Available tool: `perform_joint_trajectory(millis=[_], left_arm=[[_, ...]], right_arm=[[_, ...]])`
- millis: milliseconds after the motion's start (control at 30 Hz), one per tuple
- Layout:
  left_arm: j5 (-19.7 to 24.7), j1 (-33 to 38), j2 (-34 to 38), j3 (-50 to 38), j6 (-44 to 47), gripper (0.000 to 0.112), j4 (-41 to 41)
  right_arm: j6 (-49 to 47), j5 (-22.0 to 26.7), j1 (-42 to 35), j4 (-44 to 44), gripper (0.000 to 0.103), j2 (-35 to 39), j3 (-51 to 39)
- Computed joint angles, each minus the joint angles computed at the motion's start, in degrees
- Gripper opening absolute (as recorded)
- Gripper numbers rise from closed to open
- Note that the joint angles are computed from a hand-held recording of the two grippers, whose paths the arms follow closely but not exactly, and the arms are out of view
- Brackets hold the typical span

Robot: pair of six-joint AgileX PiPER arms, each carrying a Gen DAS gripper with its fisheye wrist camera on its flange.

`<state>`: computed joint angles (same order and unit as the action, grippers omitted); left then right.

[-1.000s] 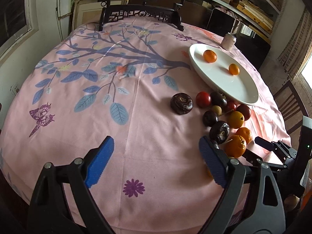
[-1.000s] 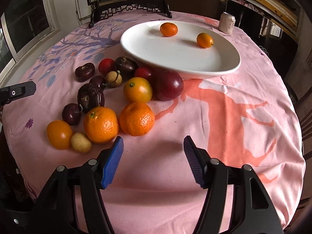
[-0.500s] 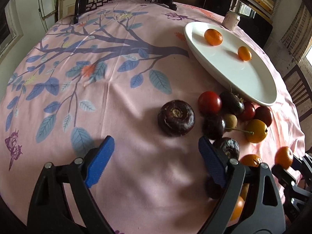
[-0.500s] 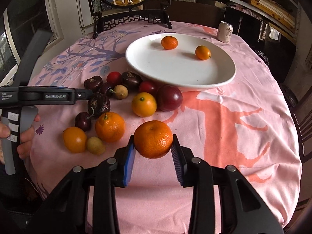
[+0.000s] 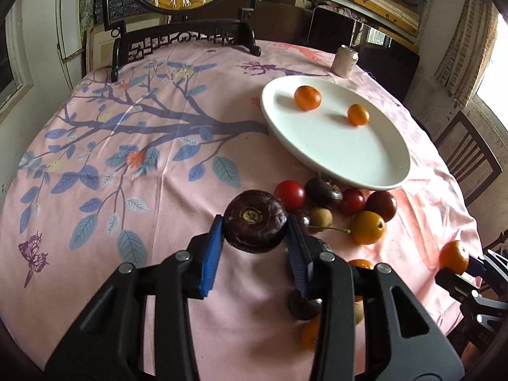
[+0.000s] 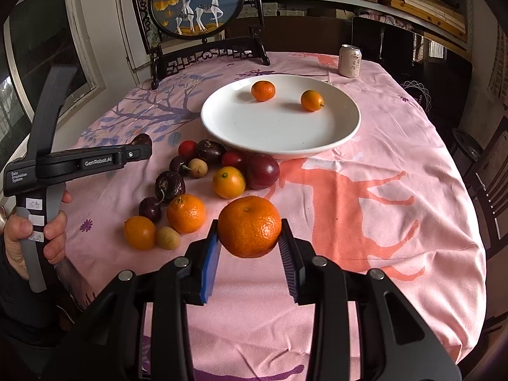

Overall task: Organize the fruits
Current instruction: 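Carry both fruits over the white plate and open both grippers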

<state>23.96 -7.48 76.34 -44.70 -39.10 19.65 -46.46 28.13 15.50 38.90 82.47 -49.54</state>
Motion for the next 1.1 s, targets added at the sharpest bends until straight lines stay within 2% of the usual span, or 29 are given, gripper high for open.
perform_joint_trajectory(millis=[200,267,367,500,567,667,767,900,967,1033,1067,1100], left_arm=[[3.2,-3.8,-4.3,-1.1,1.2,0.039,-1.1],[3.7,-4.5,-3.8,-2.4,2.6,0.039,-2.3],[5.2,-3.6,-0.6,-7.0,9.5,0.039,-7.9],[9.6,-2.3,9.3,-20.2,17.0,0.039,-12.8],[12.8,-1.1,16.3,-29.3,20.8,0.040,-16.1],[18.2,-1.1,27.4,-43.2,20.8,0.040,-15.2],[22.9,-1.1,37.3,-55.9,21.5,0.040,-15.6],[29.0,-0.4,47.2,-69.8,24.0,0.040,-18.5],[31.8,-0.5,50.9,-75.9,24.2,0.040,-18.4],[33.8,-0.7,53.6,-80.3,23.9,0.041,-17.6],[33.7,-0.7,53.7,-80.8,23.8,0.045,-17.3],[33.2,-0.5,53.0,-80.2,23.8,0.059,-17.4]], right_arm=[[-1.0,0.4,-1.0,1.4,0.036,0.0,-0.7],[-0.7,0.6,-1.3,1.3,0.036,0.8,-1.7],[0.9,1.3,-1.4,-0.1,0.036,3.2,-4.9],[6.2,2.8,-1.0,-5.6,0.036,10.4,-15.0],[11.9,3.5,-0.5,-10.9,0.036,16.2,-23.0],[22.3,5.8,0.5,-20.8,0.036,26.4,-37.3],[30.4,11.6,0.7,-28.8,0.036,37.8,-53.4],[33.6,20.6,-0.1,-30.9,0.036,49.2,-70.6],[33.8,22.0,-0.2,-31.1,0.036,51.7,-74.5],[33.7,21.4,-0.2,-31.5,0.038,52.4,-75.2],[34.0,20.9,0.0,-32.3,0.041,52.3,-75.0],[34.6,19.9,0.2,-33.3,0.052,51.5,-73.6]])
